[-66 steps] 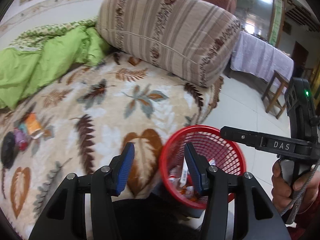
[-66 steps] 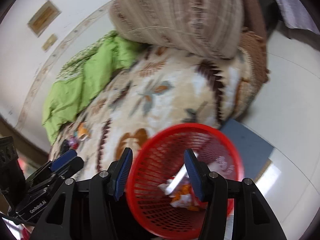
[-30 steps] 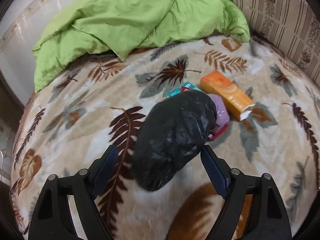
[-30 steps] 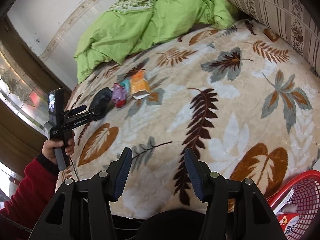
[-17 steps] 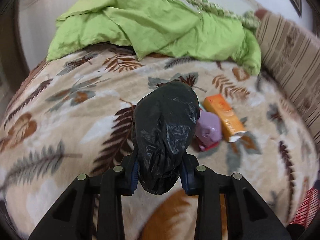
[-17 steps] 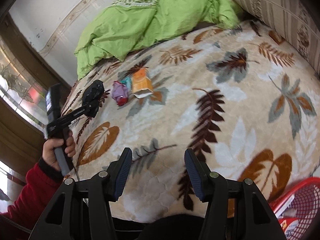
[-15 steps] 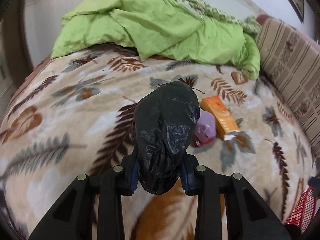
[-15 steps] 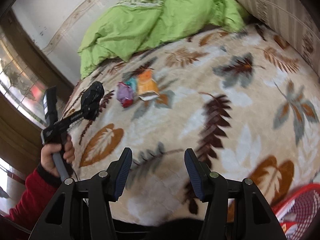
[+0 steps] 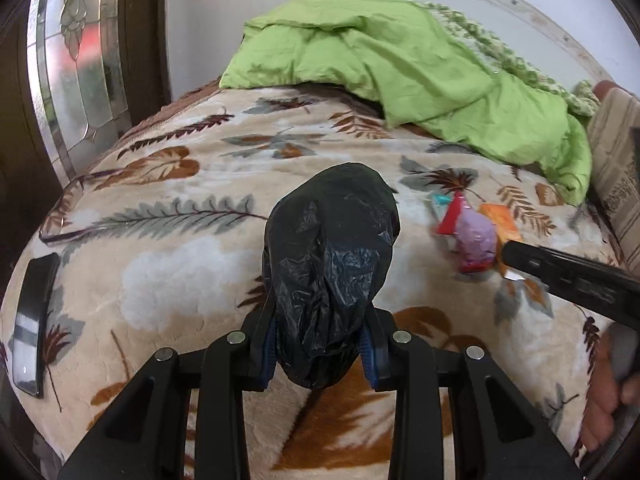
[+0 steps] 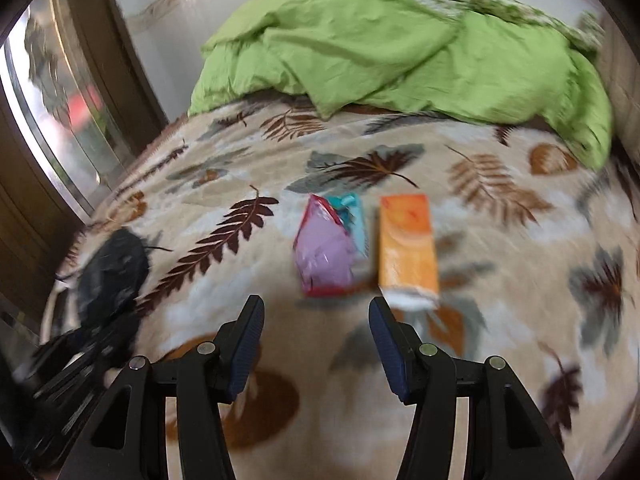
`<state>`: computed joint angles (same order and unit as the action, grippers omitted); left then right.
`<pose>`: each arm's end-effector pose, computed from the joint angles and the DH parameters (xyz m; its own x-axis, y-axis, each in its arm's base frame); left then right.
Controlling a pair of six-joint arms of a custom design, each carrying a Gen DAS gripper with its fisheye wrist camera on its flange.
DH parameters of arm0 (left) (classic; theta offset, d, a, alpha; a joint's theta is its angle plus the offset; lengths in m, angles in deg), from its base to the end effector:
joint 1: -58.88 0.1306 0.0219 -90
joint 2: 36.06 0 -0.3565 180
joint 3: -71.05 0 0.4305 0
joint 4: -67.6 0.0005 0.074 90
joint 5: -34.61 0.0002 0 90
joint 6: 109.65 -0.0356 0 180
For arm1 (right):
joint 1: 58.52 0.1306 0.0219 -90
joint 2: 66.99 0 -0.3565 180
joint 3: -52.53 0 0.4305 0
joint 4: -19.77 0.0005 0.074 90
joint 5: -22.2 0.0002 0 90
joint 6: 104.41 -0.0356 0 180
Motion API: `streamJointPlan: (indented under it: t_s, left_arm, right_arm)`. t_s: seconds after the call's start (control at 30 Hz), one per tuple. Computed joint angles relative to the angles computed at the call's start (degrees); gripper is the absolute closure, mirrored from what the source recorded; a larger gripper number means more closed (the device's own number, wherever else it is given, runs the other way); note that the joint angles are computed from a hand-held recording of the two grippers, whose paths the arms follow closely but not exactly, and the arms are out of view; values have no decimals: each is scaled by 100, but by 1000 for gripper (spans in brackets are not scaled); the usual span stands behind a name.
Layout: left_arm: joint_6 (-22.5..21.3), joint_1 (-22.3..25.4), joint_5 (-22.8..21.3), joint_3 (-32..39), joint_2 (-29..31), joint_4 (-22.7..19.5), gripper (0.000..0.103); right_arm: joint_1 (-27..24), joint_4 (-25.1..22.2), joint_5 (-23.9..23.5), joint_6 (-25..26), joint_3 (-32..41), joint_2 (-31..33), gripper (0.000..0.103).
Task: Collect trash
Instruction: 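Grasp the pink-and-red packet with the right tool while the left tool holds the black bag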
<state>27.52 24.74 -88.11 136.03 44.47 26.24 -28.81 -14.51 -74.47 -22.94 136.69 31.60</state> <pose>0.3702 -0.2284 0.2796 -0.6386 -0.3125 -0.7033 -0.3536 0.9308 -0.0925 0.4881 0.2827 0.2935 -0.7283 -0.2459 -0.6396 -0.4558 0.8708 0.1842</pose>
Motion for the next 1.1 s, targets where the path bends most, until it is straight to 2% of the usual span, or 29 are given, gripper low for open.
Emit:
streamJointPlan:
  t_s: [0.17, 0.23, 0.3, 0.5, 0.63, 0.87, 1.1]
  left_arm:
    - [-30, 109, 186, -6, 52, 69, 71]
    - [-66, 109, 183, -21, 47, 112, 71]
    - [-121, 96, 180, -23, 53, 153, 71]
    - [-241, -36, 51, 25, 101, 162, 71]
    - [-362, -222, -208, 76, 135, 64, 71]
    - [-405, -717, -624, 150, 141, -249, 71]
    - [-400, -1188, -879, 205, 255, -556, 71]
  right_arm:
    - [190, -33, 530, 469, 688, 783, 45]
    - [219, 2, 741, 486, 828, 980, 61]
    - [191, 78, 659, 388, 767, 960, 64]
    - [169, 518, 484, -3, -157, 69, 65]
    - [187, 575, 389, -418, -956, -739, 65]
    - [178, 573, 450, -725, -2116, -2005, 65]
    - [67, 590, 293, -950, -2579, -2559, 65]
